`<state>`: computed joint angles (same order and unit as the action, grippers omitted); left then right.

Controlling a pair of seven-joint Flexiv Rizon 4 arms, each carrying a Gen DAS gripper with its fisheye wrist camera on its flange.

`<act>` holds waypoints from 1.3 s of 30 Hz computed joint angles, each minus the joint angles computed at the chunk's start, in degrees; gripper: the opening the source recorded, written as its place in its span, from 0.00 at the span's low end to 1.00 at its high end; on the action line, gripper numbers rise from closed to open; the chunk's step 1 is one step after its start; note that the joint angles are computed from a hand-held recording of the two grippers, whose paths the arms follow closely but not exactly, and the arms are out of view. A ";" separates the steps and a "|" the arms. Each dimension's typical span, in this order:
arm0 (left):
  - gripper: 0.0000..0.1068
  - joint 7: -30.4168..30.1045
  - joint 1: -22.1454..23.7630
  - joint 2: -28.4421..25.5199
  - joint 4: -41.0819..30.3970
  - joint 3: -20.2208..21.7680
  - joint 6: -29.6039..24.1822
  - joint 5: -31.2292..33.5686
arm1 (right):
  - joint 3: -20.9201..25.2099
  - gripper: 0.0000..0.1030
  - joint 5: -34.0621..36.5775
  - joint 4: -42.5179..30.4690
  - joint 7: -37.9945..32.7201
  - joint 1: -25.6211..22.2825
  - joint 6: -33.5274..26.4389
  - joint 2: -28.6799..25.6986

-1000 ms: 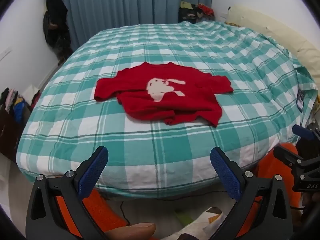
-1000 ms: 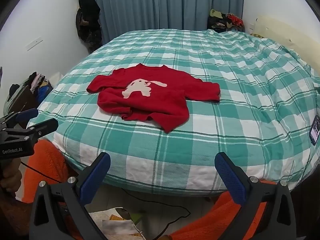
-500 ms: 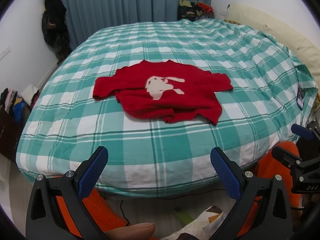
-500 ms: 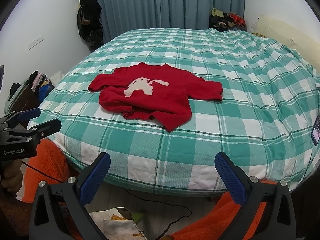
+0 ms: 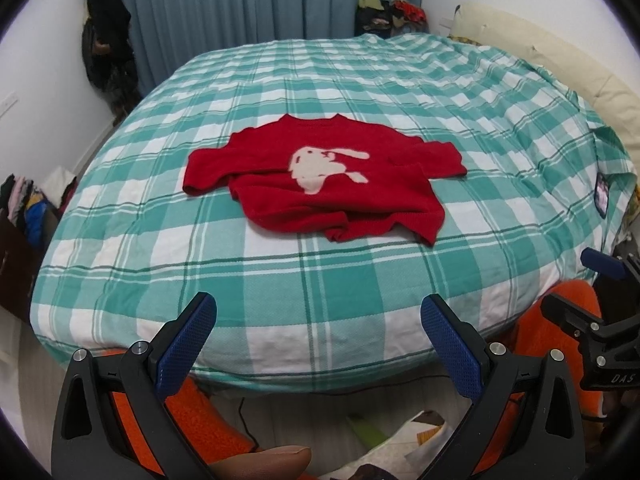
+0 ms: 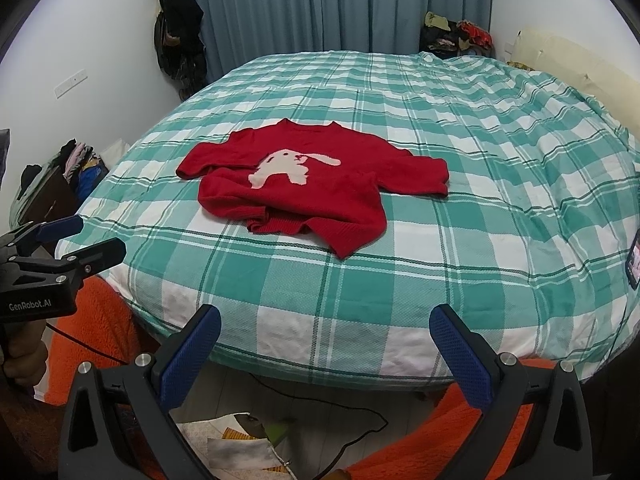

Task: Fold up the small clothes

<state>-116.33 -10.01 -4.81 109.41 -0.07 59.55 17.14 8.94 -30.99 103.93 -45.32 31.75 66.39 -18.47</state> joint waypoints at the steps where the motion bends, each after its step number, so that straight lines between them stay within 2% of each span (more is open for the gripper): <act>1: 0.96 0.05 0.02 -0.01 0.03 -0.01 0.02 -0.07 | 0.02 1.00 0.06 0.04 -0.03 -0.03 0.06 -0.04; 39: 0.96 -1.06 -0.48 -0.53 0.27 0.04 0.20 0.64 | -0.12 1.00 -0.12 0.34 0.75 0.15 1.01 -0.51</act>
<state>-117.40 -10.49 -5.34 109.68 -0.03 59.75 17.78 8.82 -31.11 104.27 -44.57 31.90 67.40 -18.98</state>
